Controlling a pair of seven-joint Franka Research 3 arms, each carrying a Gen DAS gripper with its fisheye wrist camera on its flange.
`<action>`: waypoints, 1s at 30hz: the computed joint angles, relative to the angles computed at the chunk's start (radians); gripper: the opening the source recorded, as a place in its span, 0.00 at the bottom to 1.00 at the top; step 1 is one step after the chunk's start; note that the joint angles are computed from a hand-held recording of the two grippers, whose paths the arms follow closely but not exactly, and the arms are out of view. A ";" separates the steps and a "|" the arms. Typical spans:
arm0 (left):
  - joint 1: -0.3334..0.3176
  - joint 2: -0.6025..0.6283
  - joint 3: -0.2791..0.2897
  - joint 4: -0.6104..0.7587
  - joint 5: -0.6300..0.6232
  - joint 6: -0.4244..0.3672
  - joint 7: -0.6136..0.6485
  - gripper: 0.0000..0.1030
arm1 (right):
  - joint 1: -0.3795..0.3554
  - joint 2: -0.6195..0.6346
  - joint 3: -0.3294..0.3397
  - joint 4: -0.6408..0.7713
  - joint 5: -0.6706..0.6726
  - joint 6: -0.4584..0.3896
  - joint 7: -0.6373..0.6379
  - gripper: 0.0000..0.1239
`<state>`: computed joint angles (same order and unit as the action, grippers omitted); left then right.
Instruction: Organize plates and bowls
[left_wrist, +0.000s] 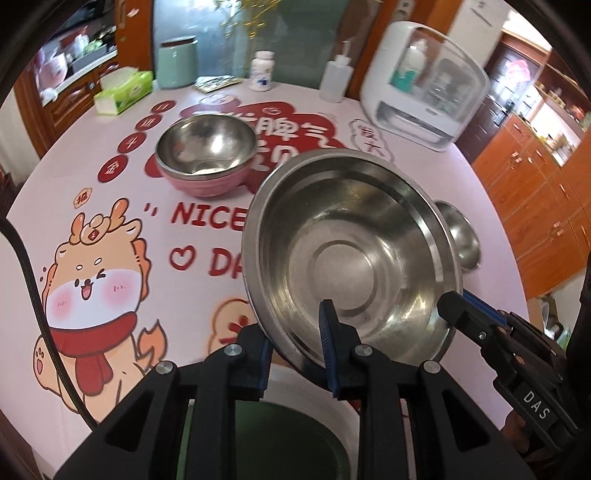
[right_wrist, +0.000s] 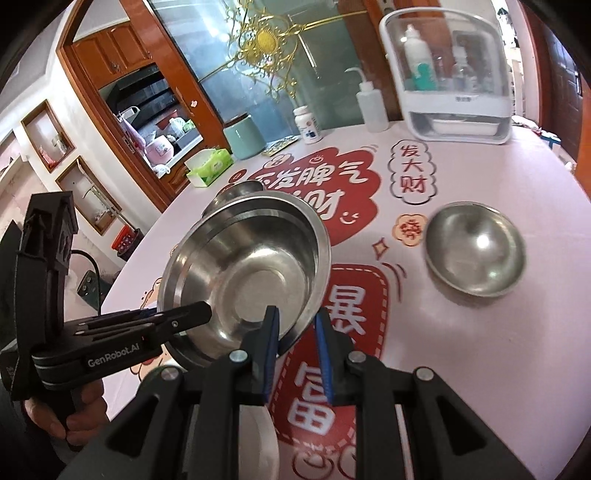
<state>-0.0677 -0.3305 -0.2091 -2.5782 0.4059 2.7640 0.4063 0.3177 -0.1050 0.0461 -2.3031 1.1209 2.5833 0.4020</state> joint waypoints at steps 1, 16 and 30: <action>-0.006 -0.004 -0.007 0.001 0.001 -0.002 0.000 0.21 | -0.003 -0.014 -0.003 -0.013 0.006 0.002 -0.009 0.15; -0.125 -0.026 -0.053 0.013 -0.017 -0.019 0.025 0.22 | -0.035 -0.222 -0.080 -0.217 -0.003 0.003 -0.003 0.15; -0.240 0.048 -0.053 0.026 -0.137 -0.013 0.130 0.22 | -0.094 -0.330 -0.134 -0.356 -0.168 -0.040 0.130 0.15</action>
<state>-0.3079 -0.2821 -0.2623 -2.5523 0.2691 2.7513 0.5368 0.2237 -0.4353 -0.0879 -2.6589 0.9527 2.5437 0.5316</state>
